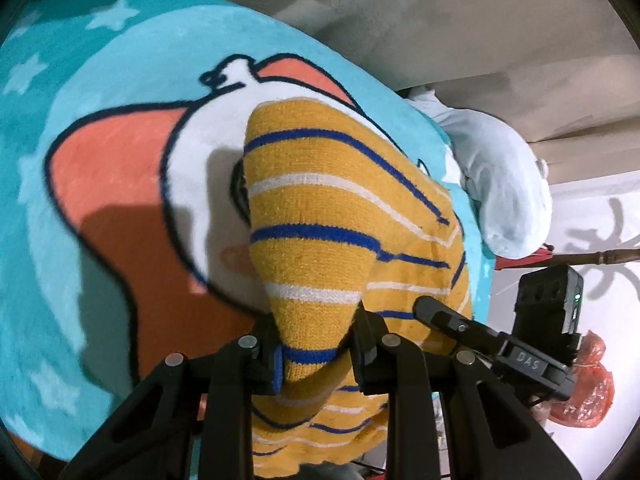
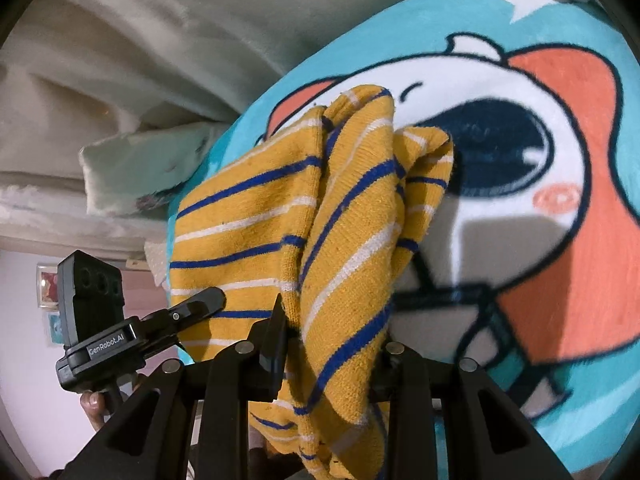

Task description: Fold small clothes

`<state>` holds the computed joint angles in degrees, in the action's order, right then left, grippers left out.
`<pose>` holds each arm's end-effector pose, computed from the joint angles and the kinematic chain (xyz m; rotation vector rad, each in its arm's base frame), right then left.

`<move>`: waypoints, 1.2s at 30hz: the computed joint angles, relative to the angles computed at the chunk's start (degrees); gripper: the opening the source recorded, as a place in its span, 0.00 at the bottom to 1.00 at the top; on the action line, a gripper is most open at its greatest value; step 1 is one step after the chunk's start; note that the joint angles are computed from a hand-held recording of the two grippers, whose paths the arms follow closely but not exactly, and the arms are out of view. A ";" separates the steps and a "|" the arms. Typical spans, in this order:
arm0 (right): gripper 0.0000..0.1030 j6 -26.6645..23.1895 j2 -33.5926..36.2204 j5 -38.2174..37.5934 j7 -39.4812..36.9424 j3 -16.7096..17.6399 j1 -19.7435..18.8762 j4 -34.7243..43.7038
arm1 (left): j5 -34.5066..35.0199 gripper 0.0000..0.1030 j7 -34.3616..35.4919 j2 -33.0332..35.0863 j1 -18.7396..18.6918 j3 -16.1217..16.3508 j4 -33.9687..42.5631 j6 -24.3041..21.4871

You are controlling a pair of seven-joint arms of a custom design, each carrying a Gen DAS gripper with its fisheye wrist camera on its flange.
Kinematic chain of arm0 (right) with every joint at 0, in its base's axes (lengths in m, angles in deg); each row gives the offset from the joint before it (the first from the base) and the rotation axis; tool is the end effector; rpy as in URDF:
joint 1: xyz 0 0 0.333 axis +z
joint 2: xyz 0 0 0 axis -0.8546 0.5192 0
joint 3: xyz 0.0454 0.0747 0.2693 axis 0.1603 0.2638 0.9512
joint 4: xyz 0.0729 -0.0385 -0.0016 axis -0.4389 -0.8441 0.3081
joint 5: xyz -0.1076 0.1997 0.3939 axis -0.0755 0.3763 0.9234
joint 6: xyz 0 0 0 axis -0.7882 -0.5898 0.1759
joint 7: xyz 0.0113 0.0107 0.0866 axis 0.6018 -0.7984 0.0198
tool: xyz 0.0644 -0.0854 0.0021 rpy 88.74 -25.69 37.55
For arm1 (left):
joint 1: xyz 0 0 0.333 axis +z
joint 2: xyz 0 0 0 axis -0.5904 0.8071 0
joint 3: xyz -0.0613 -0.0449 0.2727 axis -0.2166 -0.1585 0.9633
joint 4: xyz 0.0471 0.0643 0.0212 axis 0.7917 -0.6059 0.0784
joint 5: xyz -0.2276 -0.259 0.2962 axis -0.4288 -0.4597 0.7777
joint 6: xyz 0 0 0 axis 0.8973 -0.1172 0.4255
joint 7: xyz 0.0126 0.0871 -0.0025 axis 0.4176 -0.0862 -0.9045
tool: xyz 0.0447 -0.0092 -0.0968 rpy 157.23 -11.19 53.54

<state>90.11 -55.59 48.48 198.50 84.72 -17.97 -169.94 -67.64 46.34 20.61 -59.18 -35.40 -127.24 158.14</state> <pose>0.3712 0.2785 0.4563 -1.1226 2.0941 0.3787 0.4959 -0.4566 0.4767 1.6541 -2.0877 0.6043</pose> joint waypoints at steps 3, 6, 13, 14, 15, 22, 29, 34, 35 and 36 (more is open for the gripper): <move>0.30 -0.19 1.17 0.77 -2.50 -2.15 0.22 -0.27 | 6.55 0.25 -2.11 3.59 -1.33 -0.19 2.88 0.63; 0.31 1.55 2.94 3.53 -6.03 -4.29 1.90 -0.72 | 12.87 0.33 -3.94 4.70 -2.60 -0.12 3.05 2.38; 0.57 -2.14 4.71 3.83 -6.83 -1.90 -1.21 0.44 | 19.41 0.73 -5.56 1.73 -2.80 0.24 -1.26 6.65; 0.60 -4.39 3.98 1.54 -5.06 0.31 -3.38 0.89 | 19.35 0.73 -5.61 0.86 -2.57 0.31 -1.89 6.55; 0.62 -5.92 3.12 0.10 -3.86 1.63 -4.55 1.04 | 19.26 0.73 -5.95 -0.26 -2.33 0.39 -2.48 5.82; 0.77 -11.95 -4.77 -2.99 0.44 4.90 -2.05 -2.34 | 14.51 0.73 -3.91 -11.37 -1.26 0.29 -12.60 1.07; 0.65 -11.58 -2.89 -3.95 4.89 7.12 0.82 -2.80 | 15.85 0.73 -4.86 -18.37 -3.10 -1.30 -21.65 0.70; 0.41 -11.30 -2.57 -5.80 7.82 7.71 1.06 -2.95 | 13.48 0.45 -6.34 -16.36 -3.53 -0.61 -21.46 2.22; 0.32 -10.98 -1.71 -6.02 8.12 7.65 1.13 -2.40 | 11.04 0.26 -5.12 -16.22 -3.88 -0.15 -21.35 2.19; 0.28 -10.03 -1.43 -5.61 7.66 7.03 1.75 -2.40 | 8.95 0.10 -3.27 -16.31 -4.23 0.23 -20.92 1.56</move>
